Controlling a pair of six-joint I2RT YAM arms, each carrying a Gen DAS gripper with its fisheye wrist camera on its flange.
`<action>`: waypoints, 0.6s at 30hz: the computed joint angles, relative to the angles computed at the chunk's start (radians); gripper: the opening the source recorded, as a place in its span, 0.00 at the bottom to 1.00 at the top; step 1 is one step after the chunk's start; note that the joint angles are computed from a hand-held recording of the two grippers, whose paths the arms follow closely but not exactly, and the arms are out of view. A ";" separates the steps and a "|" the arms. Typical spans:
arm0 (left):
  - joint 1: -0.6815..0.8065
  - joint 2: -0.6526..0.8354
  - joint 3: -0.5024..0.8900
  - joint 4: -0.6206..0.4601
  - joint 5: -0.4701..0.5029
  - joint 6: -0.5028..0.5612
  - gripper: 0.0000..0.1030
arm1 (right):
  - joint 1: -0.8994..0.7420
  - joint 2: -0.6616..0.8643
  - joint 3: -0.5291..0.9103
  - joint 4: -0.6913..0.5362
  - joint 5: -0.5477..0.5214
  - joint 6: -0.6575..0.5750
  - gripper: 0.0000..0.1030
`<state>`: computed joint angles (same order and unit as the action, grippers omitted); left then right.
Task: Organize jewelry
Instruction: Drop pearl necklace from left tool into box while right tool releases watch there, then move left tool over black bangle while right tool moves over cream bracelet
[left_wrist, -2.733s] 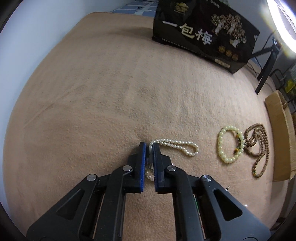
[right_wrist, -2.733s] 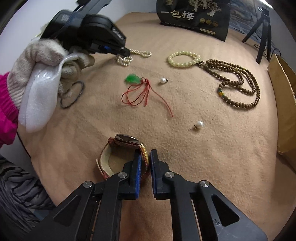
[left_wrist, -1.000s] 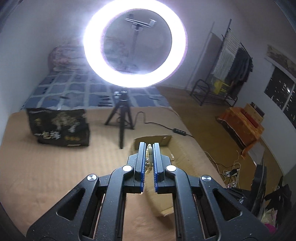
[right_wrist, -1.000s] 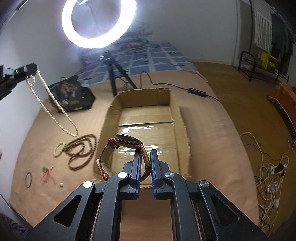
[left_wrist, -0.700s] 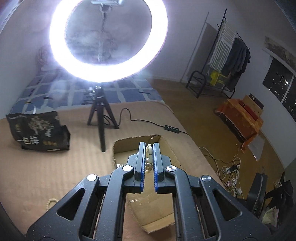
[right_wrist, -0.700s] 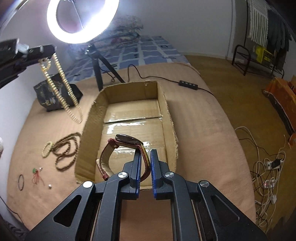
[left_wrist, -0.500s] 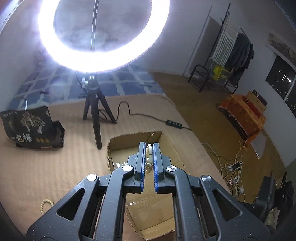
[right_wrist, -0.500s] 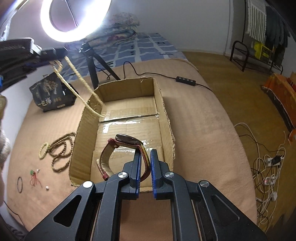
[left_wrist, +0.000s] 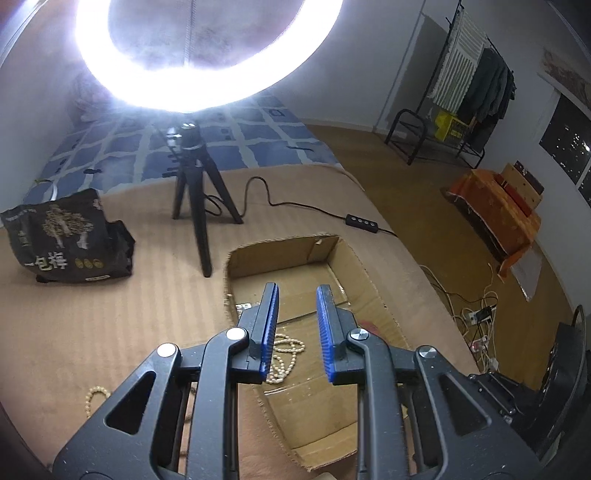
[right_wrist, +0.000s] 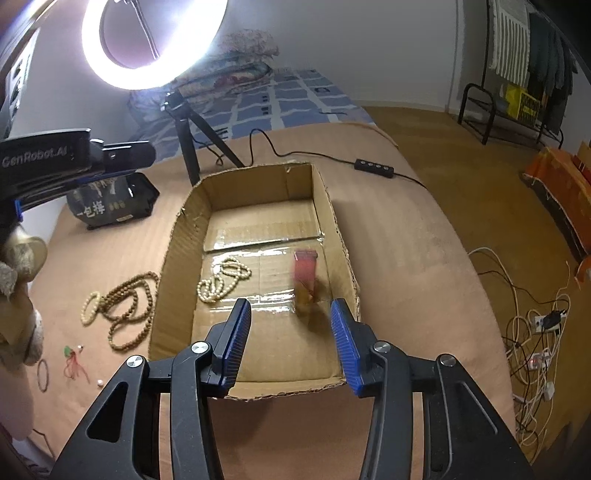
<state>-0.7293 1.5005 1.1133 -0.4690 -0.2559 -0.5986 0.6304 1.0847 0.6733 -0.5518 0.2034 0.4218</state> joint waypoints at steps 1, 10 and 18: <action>-0.001 -0.015 -0.007 -0.008 -0.011 -0.001 0.19 | 0.005 -0.002 0.002 -0.003 0.004 0.002 0.42; -0.002 -0.259 -0.098 -0.132 -0.109 -0.021 0.19 | 0.068 -0.042 0.029 -0.015 0.030 0.032 0.42; -0.017 -0.616 -0.180 -0.400 -0.272 -0.025 0.59 | 0.186 -0.030 0.050 0.032 0.034 0.049 0.49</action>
